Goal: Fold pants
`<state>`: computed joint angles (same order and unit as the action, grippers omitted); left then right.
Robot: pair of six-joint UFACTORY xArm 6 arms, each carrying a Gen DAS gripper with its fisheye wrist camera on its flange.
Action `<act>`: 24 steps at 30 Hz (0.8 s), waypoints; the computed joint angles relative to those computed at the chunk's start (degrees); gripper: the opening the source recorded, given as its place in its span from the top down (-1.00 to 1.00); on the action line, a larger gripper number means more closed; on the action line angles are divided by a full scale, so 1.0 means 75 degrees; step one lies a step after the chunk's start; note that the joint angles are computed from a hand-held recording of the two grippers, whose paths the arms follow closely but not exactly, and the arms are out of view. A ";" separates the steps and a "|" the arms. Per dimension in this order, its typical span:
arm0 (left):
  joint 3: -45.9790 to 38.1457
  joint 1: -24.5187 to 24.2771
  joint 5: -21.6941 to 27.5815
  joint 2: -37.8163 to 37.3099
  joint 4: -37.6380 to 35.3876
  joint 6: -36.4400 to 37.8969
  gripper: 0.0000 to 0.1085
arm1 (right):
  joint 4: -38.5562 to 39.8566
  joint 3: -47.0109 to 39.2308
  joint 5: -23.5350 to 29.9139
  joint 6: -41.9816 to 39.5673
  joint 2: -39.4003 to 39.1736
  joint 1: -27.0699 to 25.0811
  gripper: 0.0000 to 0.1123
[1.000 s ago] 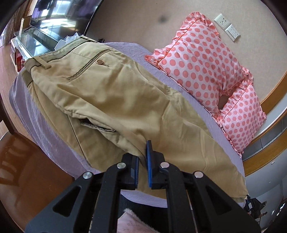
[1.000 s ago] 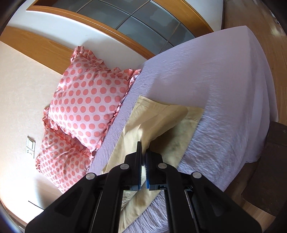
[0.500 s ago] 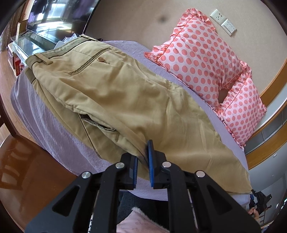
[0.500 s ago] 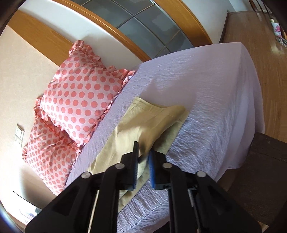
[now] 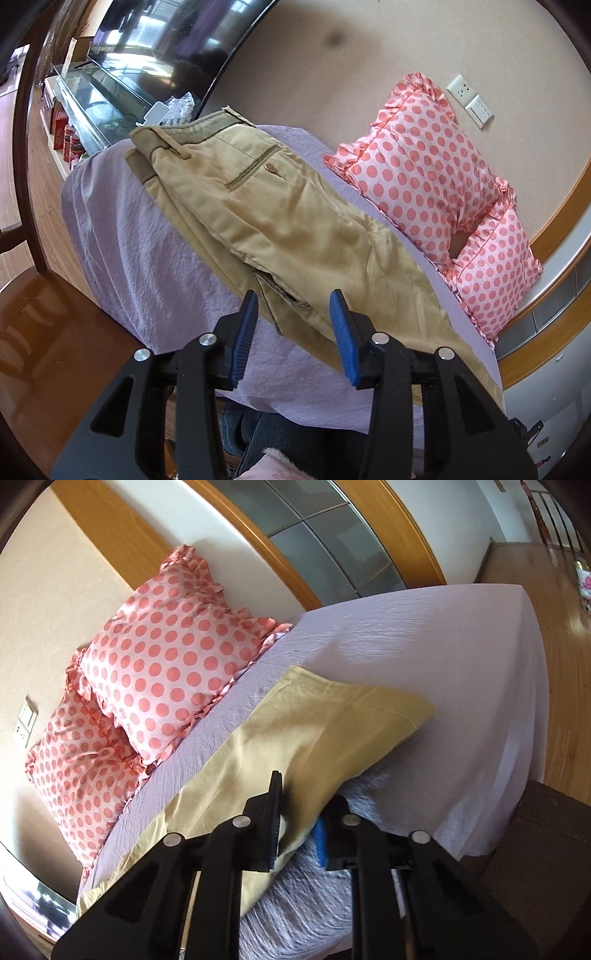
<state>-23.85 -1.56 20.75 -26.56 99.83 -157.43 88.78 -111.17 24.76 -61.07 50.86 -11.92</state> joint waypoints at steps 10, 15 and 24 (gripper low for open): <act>0.0584 0.0272 0.0235 -0.0433 0.0379 -0.1070 -0.08 | 0.1487 0.0378 0.1794 -0.2811 -0.0991 0.0600 0.92; 0.0686 0.0186 0.0290 -0.0405 0.0143 -0.0925 -0.17 | 0.0557 0.1140 0.4009 -0.3584 -0.1758 0.1399 0.92; 0.0585 0.0094 0.0501 -0.0244 -0.0280 0.0041 -0.38 | -0.2696 0.2294 0.4866 -0.3727 -0.2121 0.2517 -0.25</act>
<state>-19.47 -0.85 24.51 -28.38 97.73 -157.12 68.56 -93.97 61.26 -89.02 34.95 6.96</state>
